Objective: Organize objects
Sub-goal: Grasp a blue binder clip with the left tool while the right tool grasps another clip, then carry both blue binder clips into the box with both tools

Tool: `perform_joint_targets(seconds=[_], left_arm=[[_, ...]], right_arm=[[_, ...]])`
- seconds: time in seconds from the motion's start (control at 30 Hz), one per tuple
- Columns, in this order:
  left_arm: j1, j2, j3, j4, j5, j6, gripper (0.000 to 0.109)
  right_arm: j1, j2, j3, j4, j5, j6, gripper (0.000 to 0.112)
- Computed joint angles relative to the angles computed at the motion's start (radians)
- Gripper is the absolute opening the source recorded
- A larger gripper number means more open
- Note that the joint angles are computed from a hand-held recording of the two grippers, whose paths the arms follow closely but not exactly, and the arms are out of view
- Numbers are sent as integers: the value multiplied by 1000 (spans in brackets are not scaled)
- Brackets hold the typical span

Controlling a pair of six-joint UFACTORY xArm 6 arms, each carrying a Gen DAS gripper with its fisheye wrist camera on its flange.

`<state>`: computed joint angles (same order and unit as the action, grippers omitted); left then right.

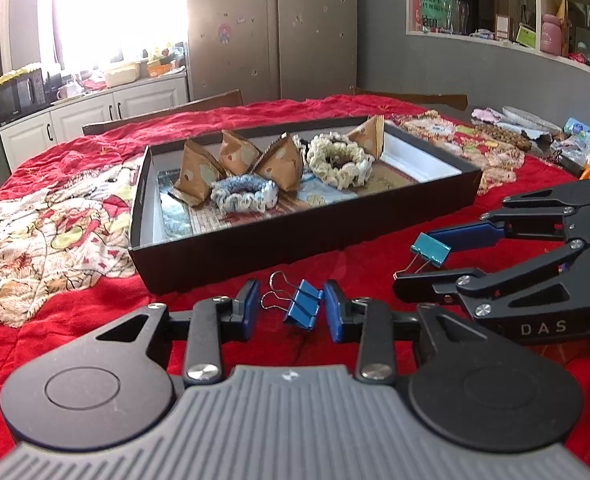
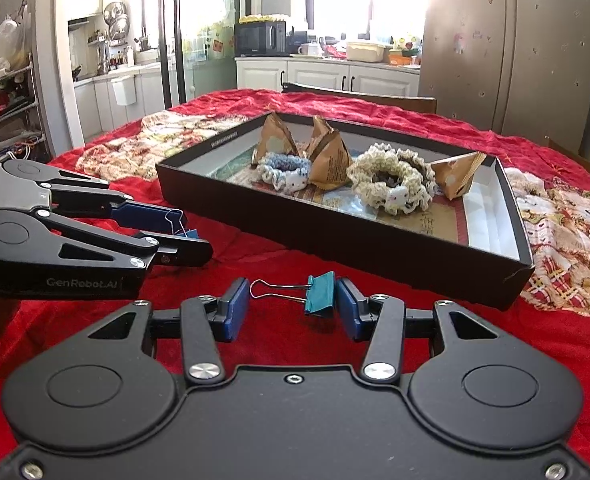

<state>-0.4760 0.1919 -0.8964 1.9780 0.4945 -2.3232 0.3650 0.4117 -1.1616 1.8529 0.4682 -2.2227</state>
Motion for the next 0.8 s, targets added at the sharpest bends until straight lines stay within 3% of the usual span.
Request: perform_joint_targets(seconds=[0.8], left_arm=[[-5,-85,16,-6,37,10,38]], right_arm=[[-34,-80,7,83,32,-51,46]])
